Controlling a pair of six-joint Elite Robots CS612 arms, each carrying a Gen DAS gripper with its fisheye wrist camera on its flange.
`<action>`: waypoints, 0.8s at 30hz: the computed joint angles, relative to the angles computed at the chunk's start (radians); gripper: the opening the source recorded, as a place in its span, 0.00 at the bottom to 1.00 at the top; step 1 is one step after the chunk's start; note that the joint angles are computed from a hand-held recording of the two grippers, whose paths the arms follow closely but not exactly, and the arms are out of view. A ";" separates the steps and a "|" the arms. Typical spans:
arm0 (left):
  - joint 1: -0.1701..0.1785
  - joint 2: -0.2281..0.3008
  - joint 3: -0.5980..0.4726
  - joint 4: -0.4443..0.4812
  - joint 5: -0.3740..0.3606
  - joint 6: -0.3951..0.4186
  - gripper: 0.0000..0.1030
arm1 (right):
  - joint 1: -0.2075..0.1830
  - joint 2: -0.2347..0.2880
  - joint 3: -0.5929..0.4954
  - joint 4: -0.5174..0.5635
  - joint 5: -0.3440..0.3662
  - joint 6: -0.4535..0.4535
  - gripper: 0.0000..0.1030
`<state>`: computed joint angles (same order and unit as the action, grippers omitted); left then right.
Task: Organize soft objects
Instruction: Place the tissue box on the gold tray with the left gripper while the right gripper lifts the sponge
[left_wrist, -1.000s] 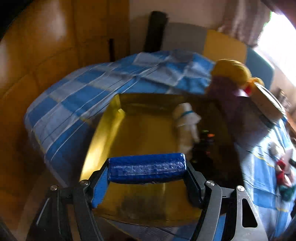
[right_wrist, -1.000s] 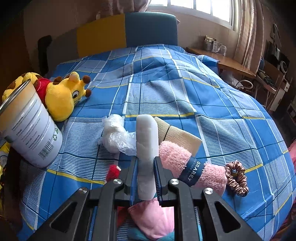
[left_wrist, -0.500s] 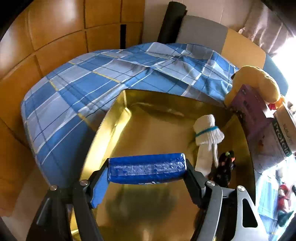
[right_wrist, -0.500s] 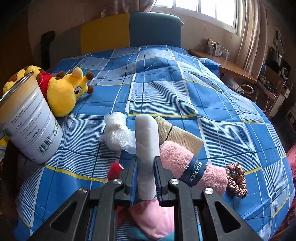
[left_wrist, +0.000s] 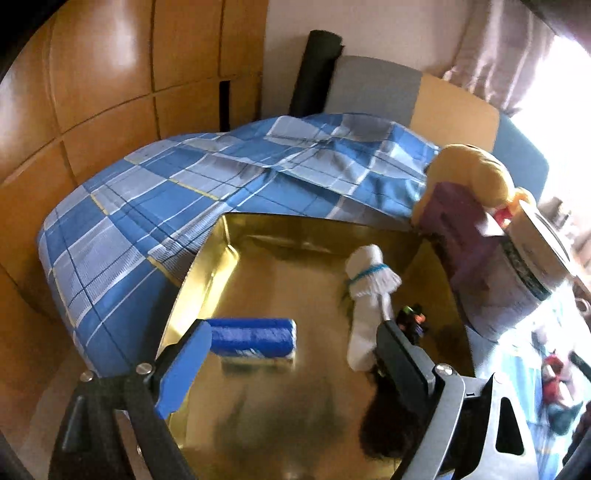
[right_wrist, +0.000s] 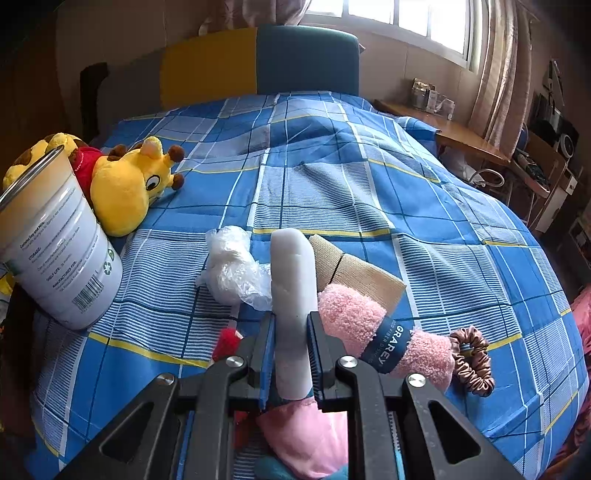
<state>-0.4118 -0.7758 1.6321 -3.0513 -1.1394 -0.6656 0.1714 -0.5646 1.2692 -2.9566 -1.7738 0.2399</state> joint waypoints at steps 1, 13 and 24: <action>-0.005 -0.004 0.009 -0.017 0.003 0.016 0.89 | 0.000 0.001 -0.002 0.001 0.000 0.000 0.16; -0.044 -0.023 0.061 -0.115 -0.063 0.139 0.89 | -0.008 -0.003 -0.020 0.017 0.018 0.076 0.15; -0.065 -0.016 0.071 -0.153 -0.129 0.227 0.89 | 0.009 0.006 -0.126 0.011 0.025 0.057 0.15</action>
<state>-0.4764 -0.7921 1.7028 -3.2046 -1.2684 -0.4388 0.1803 -0.5581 1.1436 -2.9452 -1.7486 0.2967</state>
